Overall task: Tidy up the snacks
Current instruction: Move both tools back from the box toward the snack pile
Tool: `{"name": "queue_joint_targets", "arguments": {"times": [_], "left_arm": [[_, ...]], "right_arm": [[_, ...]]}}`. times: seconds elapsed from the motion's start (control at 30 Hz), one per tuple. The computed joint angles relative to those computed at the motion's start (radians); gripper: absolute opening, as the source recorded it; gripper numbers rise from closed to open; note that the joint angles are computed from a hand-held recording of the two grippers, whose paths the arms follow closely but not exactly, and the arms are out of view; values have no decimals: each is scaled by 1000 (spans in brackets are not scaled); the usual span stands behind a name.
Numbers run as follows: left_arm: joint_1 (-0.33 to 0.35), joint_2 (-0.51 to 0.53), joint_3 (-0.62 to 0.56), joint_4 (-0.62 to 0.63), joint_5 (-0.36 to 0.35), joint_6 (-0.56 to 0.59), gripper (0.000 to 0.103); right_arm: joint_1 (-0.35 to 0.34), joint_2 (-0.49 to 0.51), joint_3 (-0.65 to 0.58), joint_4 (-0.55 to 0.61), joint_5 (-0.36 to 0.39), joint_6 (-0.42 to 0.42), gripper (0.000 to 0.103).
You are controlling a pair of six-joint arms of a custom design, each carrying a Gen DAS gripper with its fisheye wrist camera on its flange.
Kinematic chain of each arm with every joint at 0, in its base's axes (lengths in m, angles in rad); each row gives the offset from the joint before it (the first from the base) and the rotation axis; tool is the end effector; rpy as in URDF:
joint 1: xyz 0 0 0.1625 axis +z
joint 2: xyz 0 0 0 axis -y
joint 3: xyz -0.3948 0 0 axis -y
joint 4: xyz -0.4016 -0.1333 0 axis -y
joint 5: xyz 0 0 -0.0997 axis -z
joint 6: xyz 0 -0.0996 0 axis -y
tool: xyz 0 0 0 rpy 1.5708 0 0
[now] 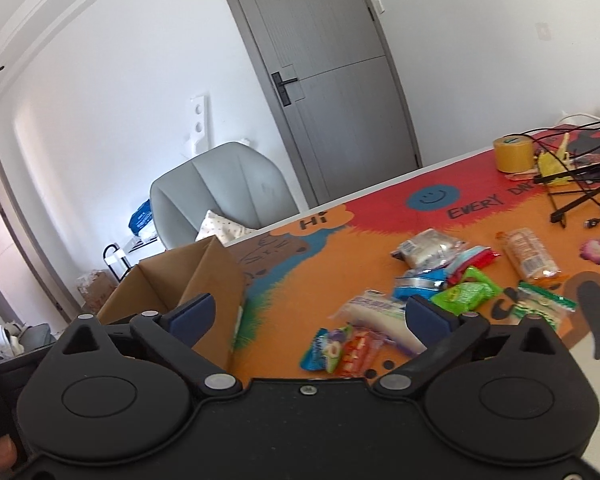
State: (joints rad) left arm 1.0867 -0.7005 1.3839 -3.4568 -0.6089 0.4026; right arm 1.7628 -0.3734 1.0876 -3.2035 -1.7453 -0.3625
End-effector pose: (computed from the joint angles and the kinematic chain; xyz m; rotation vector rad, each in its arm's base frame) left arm -0.1366 -0.7216 0.2359 0.1989 1.9911 -1.3314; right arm 0.2684 -0.7725 0.0632 0.6073 -2.5473 1.2696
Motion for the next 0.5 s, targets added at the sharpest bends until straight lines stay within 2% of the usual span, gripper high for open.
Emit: {"name": "queue_joint_targets", "arguments": {"times": [0.5], "left_arm": [[-27, 11, 30, 97, -60, -69, 97]], "right_arm": [[-36, -90, 132, -94, -66, -27, 103]]}}
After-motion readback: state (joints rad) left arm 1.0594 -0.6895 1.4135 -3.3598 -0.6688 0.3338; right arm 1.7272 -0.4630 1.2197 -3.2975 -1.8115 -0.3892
